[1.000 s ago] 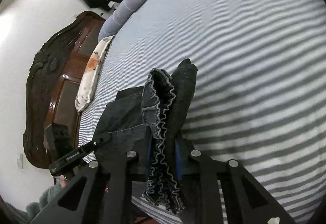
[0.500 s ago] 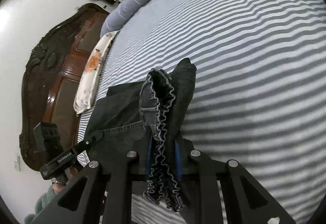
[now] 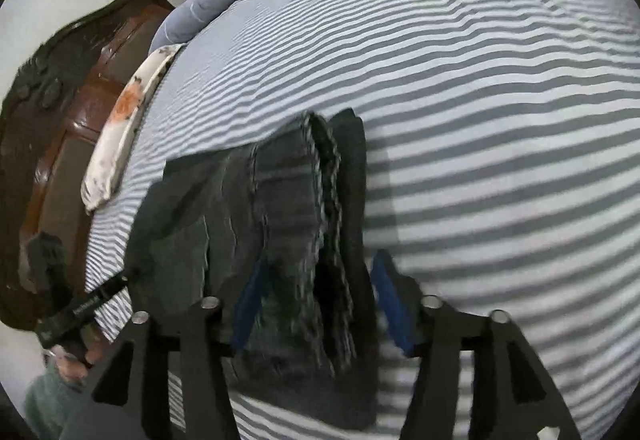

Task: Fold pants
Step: 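Open both tools and lift them away from the folded jeans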

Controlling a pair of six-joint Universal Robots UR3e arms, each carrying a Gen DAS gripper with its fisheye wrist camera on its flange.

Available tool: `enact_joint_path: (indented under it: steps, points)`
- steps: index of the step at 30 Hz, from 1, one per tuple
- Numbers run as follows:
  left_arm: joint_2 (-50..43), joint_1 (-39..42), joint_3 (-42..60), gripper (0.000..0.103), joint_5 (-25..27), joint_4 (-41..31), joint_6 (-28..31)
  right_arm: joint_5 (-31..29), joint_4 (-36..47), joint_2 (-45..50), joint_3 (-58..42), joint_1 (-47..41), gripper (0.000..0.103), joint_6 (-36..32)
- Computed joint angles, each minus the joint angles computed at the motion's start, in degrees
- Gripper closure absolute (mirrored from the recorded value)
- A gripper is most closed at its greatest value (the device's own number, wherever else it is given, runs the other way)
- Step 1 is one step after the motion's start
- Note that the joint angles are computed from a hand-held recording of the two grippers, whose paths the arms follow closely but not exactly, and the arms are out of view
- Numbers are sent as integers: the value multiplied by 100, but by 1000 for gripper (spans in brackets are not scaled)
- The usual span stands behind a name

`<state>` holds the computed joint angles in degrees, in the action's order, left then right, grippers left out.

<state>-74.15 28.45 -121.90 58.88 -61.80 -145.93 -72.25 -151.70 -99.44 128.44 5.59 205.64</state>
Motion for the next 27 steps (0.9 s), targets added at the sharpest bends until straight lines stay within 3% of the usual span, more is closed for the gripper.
enact_joint_path:
  steps: [6, 10, 14, 19, 23, 27]
  points:
    - [1419, 566, -918, 71, 125, -420, 497, -983, 96, -570, 399, 812, 43, 217]
    - [1964, 619, -1464, 70, 316, -266, 524, -1191, -19, -532, 683, 992, 43, 485]
    - [1794, 163, -1674, 68, 674, 561, 15, -1459, 13, -318, 577, 1182, 43, 681]
    - [2059, -117, -1609, 65, 1137, 593, -270, -2058, 605, -238, 7, 1690, 42, 967]
    - [2897, -57, -1430, 54, 1274, -291, -179, -2774, 1199, -257, -566, 2506, 37, 1424]
    - [4310, 790, -1012, 41, 917, -2150, 590, -3692, 1883, -22, -1463, 3551, 23, 1974]
